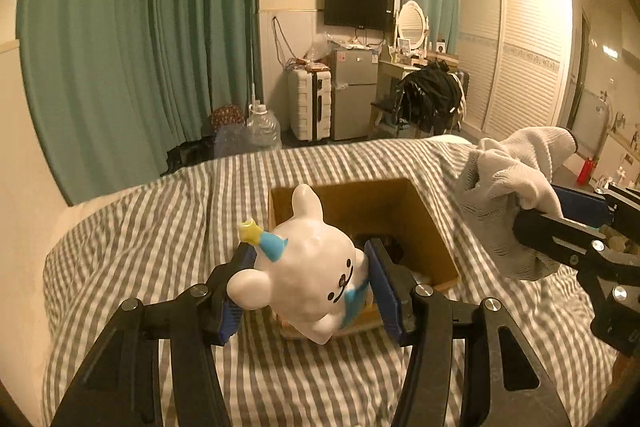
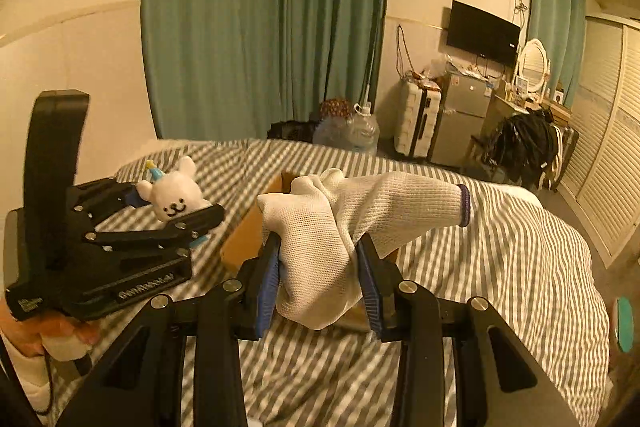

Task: Organize objects
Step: 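Carry the bear and the glove over the box with both tools, then lower bear and glove into the box and open both tools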

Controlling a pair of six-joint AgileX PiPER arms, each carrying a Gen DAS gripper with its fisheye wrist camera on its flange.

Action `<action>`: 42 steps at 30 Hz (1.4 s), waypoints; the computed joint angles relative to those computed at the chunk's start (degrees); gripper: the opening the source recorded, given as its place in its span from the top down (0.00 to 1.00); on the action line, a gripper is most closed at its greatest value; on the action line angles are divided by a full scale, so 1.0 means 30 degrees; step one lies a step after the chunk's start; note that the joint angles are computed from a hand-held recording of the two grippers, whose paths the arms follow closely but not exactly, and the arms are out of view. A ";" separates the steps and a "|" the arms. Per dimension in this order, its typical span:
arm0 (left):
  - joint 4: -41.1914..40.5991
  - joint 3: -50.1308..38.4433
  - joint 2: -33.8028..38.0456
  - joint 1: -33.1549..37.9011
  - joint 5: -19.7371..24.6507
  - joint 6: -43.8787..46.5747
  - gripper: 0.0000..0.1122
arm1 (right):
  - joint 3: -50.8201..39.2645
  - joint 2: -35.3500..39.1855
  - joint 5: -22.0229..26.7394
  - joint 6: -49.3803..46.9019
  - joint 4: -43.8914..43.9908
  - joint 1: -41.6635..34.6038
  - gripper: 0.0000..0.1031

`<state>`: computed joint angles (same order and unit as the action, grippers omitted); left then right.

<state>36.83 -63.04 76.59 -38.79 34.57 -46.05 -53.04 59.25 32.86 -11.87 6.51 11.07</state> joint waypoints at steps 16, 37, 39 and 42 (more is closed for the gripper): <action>-0.4301 -0.7582 0.9342 0.2837 -0.1727 0.6567 0.50 | -0.5843 0.9587 -0.1966 -0.4967 0.5225 -0.1955 0.65; -0.8698 -0.8244 1.2223 0.3713 -0.2191 1.0778 0.50 | -0.6764 1.4733 -0.1991 -0.8035 0.8560 -0.3204 0.61; -0.9087 -0.7775 1.1914 0.3780 -0.2561 1.1116 0.48 | -0.6825 1.4741 -0.1964 -0.7919 0.8623 -0.3281 0.58; -0.8802 -0.7252 1.1509 0.3679 -0.2807 1.0941 0.36 | -0.6895 1.4656 -0.1833 -0.7937 0.8935 -0.3479 0.46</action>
